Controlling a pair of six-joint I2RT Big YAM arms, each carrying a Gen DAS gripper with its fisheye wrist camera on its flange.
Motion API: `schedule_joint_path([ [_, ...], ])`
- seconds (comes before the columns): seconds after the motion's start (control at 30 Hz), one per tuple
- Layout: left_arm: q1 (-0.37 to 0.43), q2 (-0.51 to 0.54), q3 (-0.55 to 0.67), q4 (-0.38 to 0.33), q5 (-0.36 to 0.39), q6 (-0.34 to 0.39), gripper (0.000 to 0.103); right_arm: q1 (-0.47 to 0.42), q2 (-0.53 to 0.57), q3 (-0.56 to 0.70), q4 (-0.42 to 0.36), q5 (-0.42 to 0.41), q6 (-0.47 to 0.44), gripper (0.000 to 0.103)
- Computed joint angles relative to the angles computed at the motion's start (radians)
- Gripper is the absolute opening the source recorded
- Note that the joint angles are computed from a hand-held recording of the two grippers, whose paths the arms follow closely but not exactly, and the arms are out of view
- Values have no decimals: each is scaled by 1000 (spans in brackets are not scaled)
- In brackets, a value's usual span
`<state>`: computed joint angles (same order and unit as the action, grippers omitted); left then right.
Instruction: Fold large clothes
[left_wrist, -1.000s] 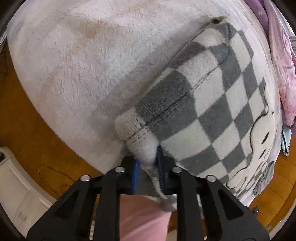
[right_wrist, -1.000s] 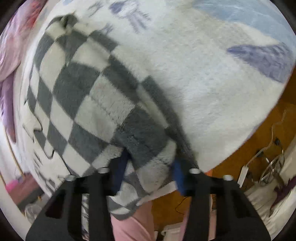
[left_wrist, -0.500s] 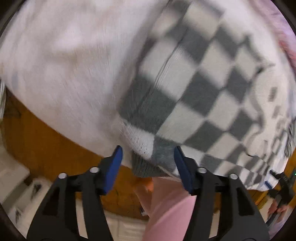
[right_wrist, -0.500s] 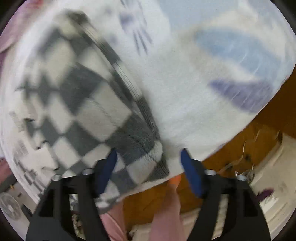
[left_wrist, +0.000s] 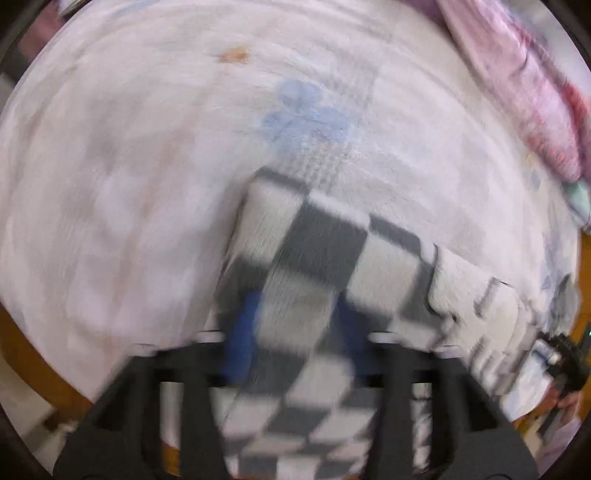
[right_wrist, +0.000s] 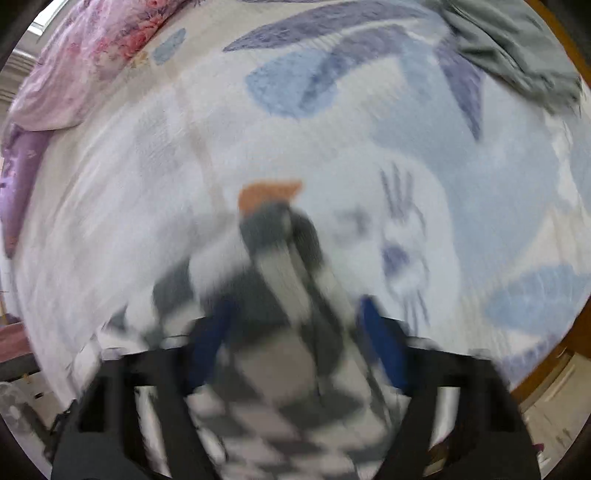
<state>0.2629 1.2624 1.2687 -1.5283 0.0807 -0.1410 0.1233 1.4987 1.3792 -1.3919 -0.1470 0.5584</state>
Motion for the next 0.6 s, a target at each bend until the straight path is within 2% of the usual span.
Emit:
schedule_joint_path([
  [0.03, -20, 48, -7, 30, -35, -19, 19, 9, 29, 2, 8, 15, -6, 29],
  [0.1, -19, 103, -11, 64, -24, -35, 18, 21, 57, 0, 30, 58, -6, 28],
  [0.2, -41, 120, 23, 32, -63, -18, 18, 22, 55, 12, 8, 59, 10, 30],
  [0.23, -45, 119, 29, 30, -64, -14, 18, 26, 53, 28, -25, 80, 4, 36],
  [0.27, -46, 110, 34, 7, -67, 1, 18, 31, 55, 44, -57, 110, 0, 48],
  [0.3, -62, 113, 44, -9, -73, -6, 19, 39, 54, 67, -98, 153, -1, 55],
  [0.33, -74, 108, 52, -32, -82, -8, 24, 46, 45, 79, -114, 172, 1, 62],
  [0.37, -102, 94, 49, -47, -92, -24, 27, 59, 14, 82, -111, 179, 13, 62],
  [0.43, -144, 59, 59, -52, -120, -12, 29, 95, -50, 77, -61, 164, 32, 62],
  [0.5, -201, 27, 66, -21, -98, -15, 28, 170, -105, 73, 22, 166, 11, 61],
  [0.53, -232, 15, 72, 6, -45, -10, 27, 212, -116, 73, 69, 177, -1, 50],
  [0.57, -258, 11, 75, 27, -8, -10, 24, 263, -128, 69, 139, 191, -10, 34],
  [0.6, -291, 11, 78, 54, 26, -14, 15, 304, -120, 70, 195, 180, -14, 30],
])
